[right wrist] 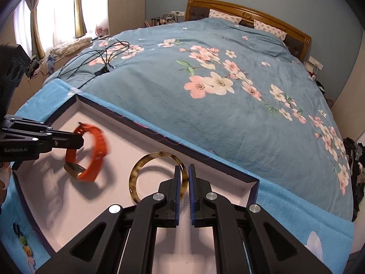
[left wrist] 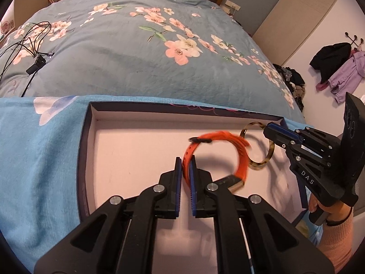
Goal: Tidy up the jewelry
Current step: 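Carry the bangle and watch into the box and open both tools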
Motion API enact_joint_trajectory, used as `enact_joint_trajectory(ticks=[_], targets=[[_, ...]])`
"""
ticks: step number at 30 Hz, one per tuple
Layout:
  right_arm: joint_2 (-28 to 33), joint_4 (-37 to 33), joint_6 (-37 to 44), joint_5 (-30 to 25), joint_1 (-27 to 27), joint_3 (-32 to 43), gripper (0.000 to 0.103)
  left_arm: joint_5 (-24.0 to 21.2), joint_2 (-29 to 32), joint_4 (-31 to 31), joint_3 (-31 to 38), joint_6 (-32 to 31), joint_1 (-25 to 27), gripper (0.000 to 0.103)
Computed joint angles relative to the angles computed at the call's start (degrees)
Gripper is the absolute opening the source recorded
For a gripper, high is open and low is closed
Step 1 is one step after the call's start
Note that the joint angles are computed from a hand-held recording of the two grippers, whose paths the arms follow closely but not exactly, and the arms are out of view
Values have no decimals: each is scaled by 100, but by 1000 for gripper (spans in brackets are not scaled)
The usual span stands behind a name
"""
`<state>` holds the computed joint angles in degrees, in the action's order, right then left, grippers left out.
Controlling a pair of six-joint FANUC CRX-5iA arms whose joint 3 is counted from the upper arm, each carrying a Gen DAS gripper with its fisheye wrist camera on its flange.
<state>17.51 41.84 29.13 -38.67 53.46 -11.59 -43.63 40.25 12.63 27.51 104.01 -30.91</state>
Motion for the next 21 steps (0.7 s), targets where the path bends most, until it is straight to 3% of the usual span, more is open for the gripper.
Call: enact_joint_trajectory(ticks=[5, 10, 12, 17, 19, 21], targets=[[84, -46, 15, -111, -39, 112, 5, -179, 197, -147, 334, 187, 4, 9], [-42, 126, -335, 65, -72, -60, 12, -275, 337, -302, 583, 295, -11, 9], [-186, 275, -567, 200, -66, -248, 22, -286, 364, -337, 632, 289, -15, 9], [-547, 483, -965, 548, 6, -681, 32, -336, 416, -352, 728, 306, 1, 10], [-660, 590, -1136, 630, 39, -839, 38, -242, 357, -396, 647, 322, -9, 14], [-808, 575, -1263, 817, 54, -1020, 40, 75, 188, -406, 369, 324, -22, 25]])
